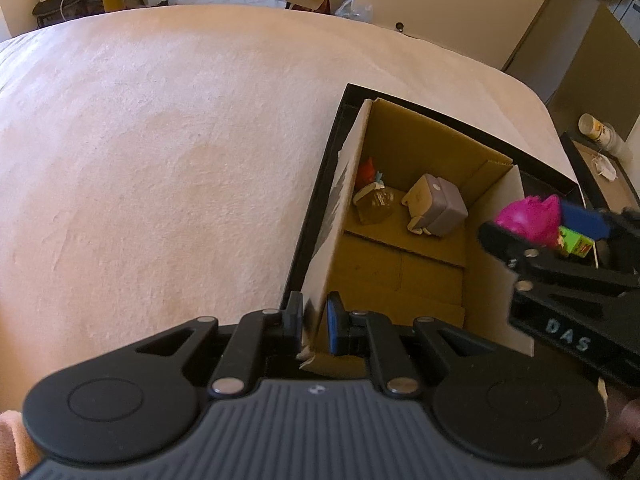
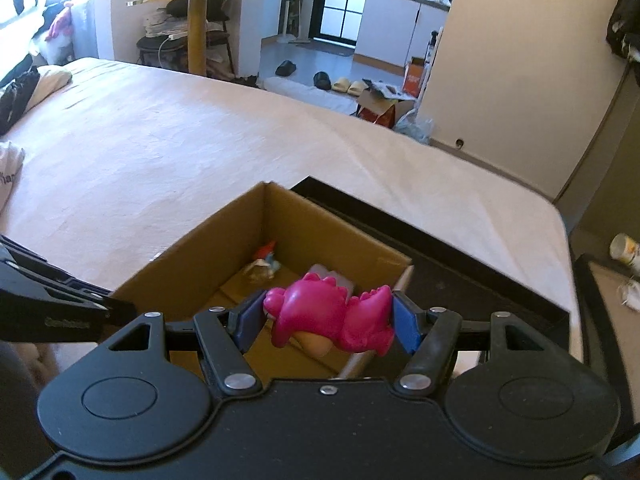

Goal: Organize rigid objects
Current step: 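Lift the pink bear with the right gripper and carry it over the box, then open the right gripper to drop the pink bear into the box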

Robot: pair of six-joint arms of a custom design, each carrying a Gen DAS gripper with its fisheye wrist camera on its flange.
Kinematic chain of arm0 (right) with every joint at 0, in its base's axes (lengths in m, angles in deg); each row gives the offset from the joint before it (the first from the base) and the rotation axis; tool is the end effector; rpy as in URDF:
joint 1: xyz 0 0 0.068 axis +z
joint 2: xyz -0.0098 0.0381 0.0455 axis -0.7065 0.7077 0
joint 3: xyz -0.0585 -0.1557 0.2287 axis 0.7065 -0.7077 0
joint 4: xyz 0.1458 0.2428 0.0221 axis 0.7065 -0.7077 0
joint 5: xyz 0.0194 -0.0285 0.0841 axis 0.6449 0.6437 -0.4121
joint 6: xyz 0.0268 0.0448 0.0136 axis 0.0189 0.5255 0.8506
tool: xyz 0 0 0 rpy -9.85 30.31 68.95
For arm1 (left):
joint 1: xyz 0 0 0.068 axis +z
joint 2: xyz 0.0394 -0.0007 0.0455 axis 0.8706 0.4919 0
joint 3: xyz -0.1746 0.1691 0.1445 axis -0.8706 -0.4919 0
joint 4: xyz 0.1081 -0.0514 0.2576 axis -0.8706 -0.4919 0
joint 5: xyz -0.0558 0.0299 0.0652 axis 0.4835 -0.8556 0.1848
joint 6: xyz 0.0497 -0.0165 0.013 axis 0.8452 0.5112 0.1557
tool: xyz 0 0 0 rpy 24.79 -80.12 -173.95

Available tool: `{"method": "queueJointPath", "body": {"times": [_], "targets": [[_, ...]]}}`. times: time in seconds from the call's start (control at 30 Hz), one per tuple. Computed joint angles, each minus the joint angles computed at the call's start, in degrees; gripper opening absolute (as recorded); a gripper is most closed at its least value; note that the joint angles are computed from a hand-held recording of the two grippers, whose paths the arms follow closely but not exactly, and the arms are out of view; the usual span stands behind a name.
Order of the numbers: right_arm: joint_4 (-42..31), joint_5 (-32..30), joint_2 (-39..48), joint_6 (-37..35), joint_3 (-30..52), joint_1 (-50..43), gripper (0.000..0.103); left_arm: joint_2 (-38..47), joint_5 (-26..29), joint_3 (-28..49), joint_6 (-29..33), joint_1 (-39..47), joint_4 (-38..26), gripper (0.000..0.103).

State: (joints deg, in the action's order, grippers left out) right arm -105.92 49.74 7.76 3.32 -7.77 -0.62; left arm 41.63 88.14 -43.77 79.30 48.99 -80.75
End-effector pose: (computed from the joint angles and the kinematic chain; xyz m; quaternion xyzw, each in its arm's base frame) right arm 0.1769 0.1489 0.2213 -0.0802 0.9253 -0.0316 0.3694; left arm 0.2457 -0.0546 0.2000 0.0768 0.9724 -0.0901 0.2013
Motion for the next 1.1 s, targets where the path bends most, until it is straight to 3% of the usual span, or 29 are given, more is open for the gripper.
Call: {"method": "queueJointPath", "body": {"times": [0.4,0.77,1.1], "targets": [[2.0,-8.2,4.2,7.5,1.5,-1.1,0.065,0.1,0.9,-0.1,0.0,0.6,0.2,0.011],[4.4,-13.0,8.1,9.5,2.2,-3.2,0.065,0.4,1.4,0.0,-0.4,1.0,0.3,0.011],[8.7,-19.1,7.2,14.7,-0.2,-8.5,0.066,0.6,1.0,0.0,-0.5,0.9,0.4,0.011]]}}
